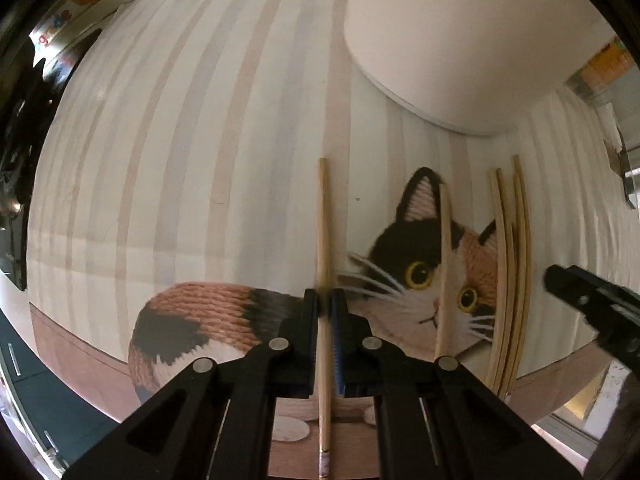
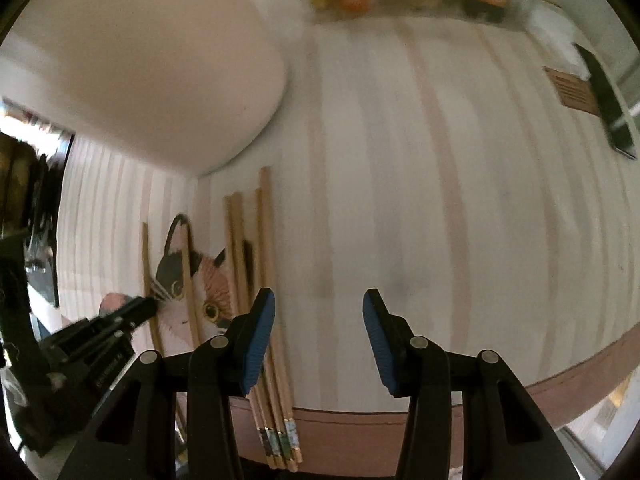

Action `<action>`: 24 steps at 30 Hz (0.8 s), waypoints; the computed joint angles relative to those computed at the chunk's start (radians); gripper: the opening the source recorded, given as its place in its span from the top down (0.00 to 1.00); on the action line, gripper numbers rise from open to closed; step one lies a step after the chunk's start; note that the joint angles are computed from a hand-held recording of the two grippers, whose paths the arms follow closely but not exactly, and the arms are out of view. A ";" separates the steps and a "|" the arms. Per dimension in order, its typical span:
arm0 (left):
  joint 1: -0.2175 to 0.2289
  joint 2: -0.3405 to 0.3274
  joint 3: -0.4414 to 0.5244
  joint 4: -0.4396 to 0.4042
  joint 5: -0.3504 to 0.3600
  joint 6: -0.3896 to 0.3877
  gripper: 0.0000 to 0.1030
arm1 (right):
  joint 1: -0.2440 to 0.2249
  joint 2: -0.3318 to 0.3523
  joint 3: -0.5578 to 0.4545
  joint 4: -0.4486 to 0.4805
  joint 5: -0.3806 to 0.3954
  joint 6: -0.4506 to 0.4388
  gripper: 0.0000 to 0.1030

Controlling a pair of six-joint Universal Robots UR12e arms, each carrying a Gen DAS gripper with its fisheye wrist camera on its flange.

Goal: Organize utensils
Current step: 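Return the left tool to the mat and grasp a chopstick while the right tool grasps another, then lift both held chopsticks and carry them above the utensil holder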

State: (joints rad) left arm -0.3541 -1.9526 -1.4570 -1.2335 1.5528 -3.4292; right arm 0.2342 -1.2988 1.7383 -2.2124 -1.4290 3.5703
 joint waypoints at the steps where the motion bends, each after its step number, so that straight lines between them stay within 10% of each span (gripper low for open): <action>1: 0.001 0.001 0.000 0.000 -0.004 0.001 0.96 | 0.004 0.008 -0.008 0.010 0.001 -0.008 0.54; 9: 0.020 -0.004 0.011 -0.007 -0.003 0.071 0.94 | 0.036 0.035 -0.039 0.062 -0.066 -0.055 0.93; 24: 0.056 0.011 -0.004 0.002 -0.040 0.097 0.92 | 0.015 -0.039 0.022 0.128 -0.116 -0.070 0.93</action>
